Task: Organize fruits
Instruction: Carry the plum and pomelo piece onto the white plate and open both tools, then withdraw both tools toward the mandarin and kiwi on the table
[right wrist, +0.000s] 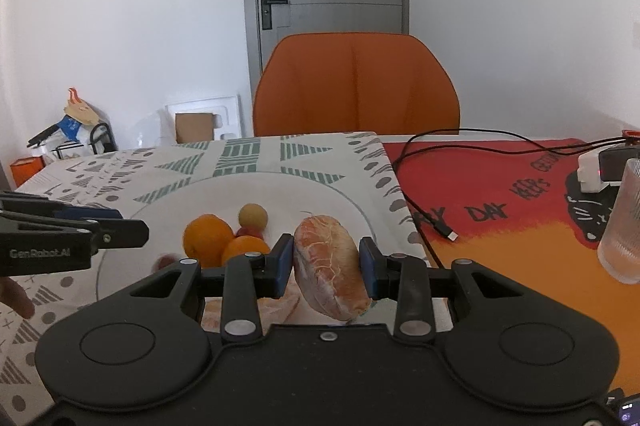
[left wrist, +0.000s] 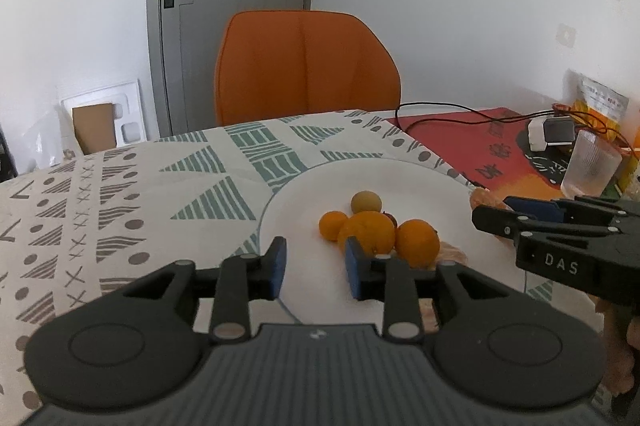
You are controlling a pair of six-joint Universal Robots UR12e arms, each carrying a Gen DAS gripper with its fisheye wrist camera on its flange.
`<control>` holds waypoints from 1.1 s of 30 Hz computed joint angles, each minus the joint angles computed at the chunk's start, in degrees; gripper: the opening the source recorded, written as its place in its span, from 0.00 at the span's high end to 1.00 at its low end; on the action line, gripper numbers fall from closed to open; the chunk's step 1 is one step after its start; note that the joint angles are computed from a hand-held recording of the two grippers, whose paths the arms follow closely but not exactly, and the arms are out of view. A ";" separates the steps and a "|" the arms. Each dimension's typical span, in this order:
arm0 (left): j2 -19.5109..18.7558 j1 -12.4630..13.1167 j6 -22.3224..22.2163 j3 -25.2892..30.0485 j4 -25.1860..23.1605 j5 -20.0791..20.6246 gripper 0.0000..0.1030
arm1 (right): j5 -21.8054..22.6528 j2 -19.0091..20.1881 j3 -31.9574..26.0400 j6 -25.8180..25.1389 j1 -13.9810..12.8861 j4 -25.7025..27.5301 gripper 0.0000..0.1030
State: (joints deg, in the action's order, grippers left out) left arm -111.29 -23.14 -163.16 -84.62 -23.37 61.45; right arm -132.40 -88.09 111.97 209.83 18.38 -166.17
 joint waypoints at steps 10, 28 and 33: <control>0.78 1.18 -3.57 -0.64 0.43 2.16 0.47 | 1.93 0.82 0.09 -1.32 -0.68 -4.66 0.47; 3.08 5.70 -7.53 -2.97 5.24 6.00 0.15 | 4.97 2.67 -4.55 -2.85 1.64 -0.74 0.30; 3.69 7.04 -7.51 -3.91 5.83 5.13 0.14 | 5.41 3.52 -5.87 -3.36 2.59 -0.54 0.22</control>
State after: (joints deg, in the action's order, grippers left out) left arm -107.60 -16.10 -170.67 -88.53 -17.54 66.57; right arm -126.99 -84.57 106.09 206.48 20.97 -166.71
